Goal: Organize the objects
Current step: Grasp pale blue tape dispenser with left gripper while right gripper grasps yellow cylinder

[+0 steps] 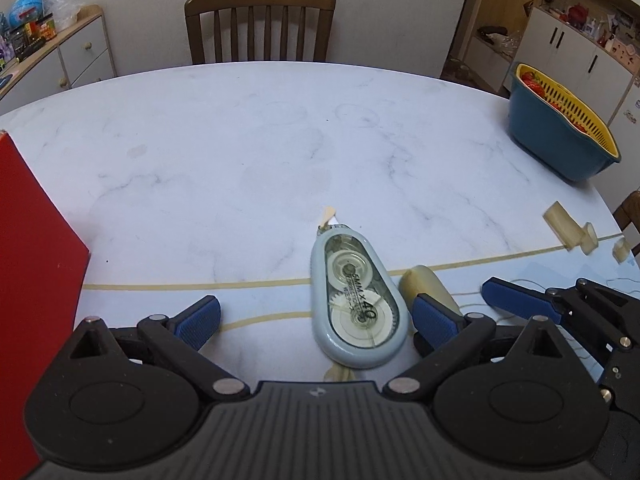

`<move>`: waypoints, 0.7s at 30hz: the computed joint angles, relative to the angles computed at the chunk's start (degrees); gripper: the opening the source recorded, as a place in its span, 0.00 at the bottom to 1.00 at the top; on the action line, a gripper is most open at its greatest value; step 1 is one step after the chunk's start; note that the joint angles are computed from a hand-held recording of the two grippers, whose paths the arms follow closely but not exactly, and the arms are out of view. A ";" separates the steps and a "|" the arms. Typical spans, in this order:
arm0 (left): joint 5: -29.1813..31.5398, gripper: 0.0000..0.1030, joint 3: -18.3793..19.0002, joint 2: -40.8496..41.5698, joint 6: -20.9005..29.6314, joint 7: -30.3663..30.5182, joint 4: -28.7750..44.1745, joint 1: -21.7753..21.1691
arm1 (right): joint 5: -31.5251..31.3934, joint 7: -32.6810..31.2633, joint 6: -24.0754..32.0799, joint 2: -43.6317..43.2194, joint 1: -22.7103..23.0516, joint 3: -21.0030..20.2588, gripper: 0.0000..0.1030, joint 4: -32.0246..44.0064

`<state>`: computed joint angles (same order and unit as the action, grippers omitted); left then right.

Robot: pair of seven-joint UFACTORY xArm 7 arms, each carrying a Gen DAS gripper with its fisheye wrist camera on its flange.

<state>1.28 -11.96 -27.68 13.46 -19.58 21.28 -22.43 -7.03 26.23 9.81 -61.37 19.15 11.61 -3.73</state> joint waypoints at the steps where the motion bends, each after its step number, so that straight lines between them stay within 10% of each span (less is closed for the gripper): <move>1: 0.13 1.00 -0.05 0.47 -0.18 -0.01 0.22 0.17 | -0.41 0.17 -0.44 0.27 -0.68 0.92 0.49 0.01; 14: 4.40 0.96 -2.69 1.67 -3.12 -2.05 0.01 2.76 | -0.89 -6.32 -4.86 1.66 -1.73 -3.04 0.20 -1.13; 21: 1.83 0.52 1.13 0.93 -3.66 2.79 -0.24 -2.77 | 0.57 -6.71 -4.11 1.48 -1.25 -2.82 0.18 -0.81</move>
